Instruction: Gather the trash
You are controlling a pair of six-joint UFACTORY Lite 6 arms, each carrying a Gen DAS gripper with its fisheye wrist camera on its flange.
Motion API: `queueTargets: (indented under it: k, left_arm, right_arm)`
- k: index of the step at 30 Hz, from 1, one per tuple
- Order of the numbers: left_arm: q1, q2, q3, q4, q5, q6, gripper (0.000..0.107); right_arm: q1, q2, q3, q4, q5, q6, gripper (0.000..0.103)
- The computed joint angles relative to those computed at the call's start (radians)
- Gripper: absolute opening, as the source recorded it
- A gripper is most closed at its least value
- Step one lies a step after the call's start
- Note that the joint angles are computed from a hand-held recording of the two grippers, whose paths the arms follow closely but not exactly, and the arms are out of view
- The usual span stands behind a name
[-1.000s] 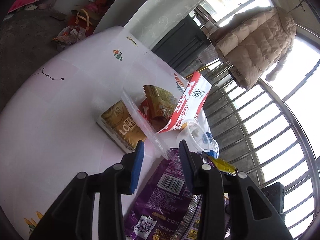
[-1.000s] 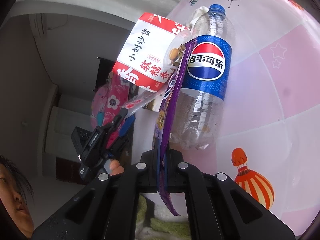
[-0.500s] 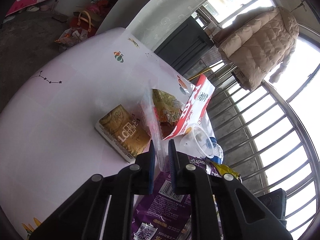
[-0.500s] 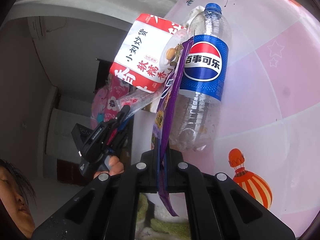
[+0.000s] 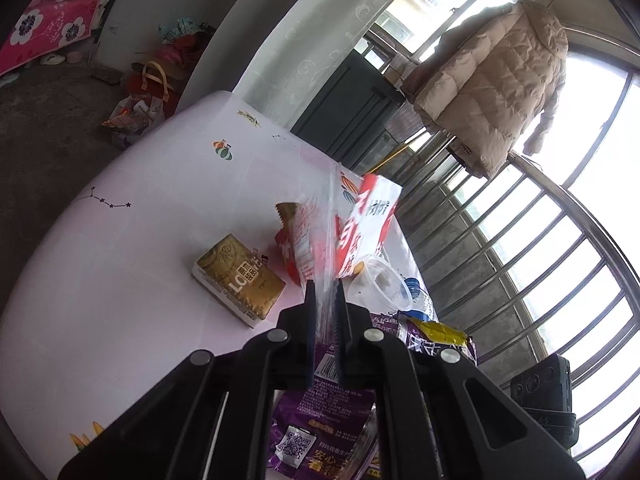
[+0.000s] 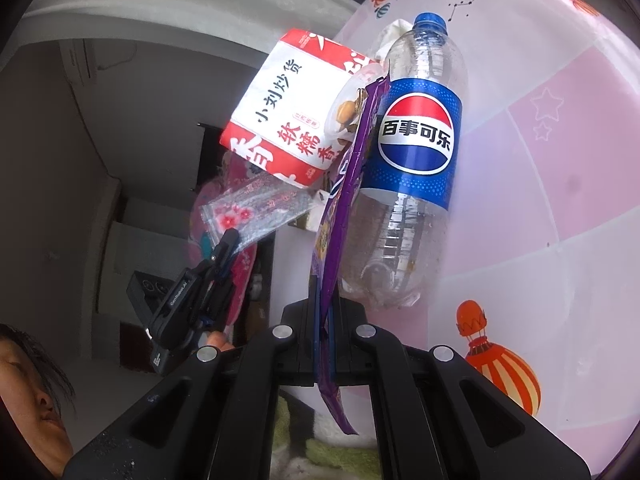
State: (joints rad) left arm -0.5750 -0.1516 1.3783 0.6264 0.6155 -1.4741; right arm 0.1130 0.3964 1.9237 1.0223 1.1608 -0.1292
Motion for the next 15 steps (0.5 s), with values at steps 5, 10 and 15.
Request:
queueTargets:
  k: [5,10,15]
  left_arm:
    - [-0.080,-0.033,0.003,0.043,0.086,-0.018,0.006]
    - [-0.151,-0.065,-0.004,0.092,0.171,-0.060,0.006]
    - [-0.197,-0.086,-0.004,0.131,0.230,-0.096,0.006]
  right_arm:
    - [0.005,-0.004,-0.003,0.012,-0.002,-0.005,0.002]
    - [0.008,0.001,0.018,0.020,0.005,-0.015,0.002]
    - [0.011,0.026,0.097,0.028,0.026,-0.014,0.001]
